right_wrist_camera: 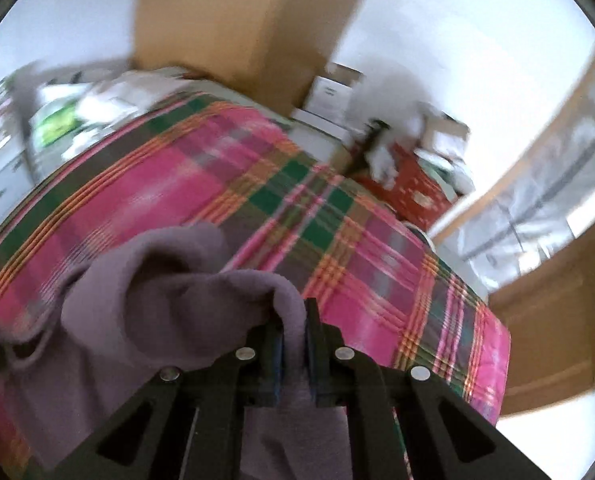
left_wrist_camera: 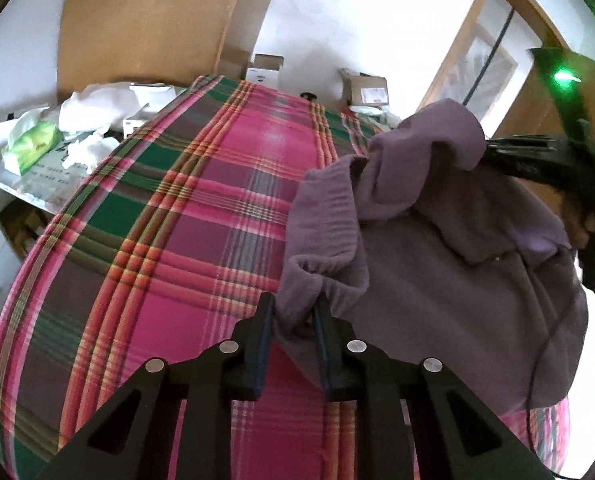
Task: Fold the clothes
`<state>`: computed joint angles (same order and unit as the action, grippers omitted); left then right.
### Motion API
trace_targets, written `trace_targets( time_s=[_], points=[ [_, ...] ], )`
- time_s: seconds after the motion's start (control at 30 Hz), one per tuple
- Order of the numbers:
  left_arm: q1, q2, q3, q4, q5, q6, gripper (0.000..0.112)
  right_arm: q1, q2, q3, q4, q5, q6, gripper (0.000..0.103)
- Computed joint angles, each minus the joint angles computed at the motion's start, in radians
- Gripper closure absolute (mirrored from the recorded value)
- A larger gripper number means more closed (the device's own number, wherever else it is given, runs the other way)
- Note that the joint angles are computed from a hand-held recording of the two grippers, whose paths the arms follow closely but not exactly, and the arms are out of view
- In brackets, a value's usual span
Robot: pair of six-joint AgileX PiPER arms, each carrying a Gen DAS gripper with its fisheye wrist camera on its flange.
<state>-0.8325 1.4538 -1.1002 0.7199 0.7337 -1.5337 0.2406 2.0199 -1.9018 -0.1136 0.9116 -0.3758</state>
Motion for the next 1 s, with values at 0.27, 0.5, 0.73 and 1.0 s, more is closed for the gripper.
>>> trace_targets(
  time_s=[0.27,0.5,0.73,1.0],
  points=[
    [0.043,-0.070,0.083,0.030,-0.011,-0.126,0.098,0.015,0.243,-0.361,-0.077,0.199,0.166,0.093],
    [0.052,-0.113,0.139,0.050,-0.026,-0.193,0.098,-0.011,0.133,-0.198,-0.023,0.127,0.173,0.080],
    [0.069,-0.178,0.215,0.054,-0.067,-0.266,0.098,-0.040,-0.076,0.037,0.045,-0.003,0.158,0.075],
    [0.142,-0.204,0.244,-0.091,-0.155,-0.171,0.088,-0.027,-0.443,0.568,0.260,-0.171,-0.163,0.071]
  ],
)
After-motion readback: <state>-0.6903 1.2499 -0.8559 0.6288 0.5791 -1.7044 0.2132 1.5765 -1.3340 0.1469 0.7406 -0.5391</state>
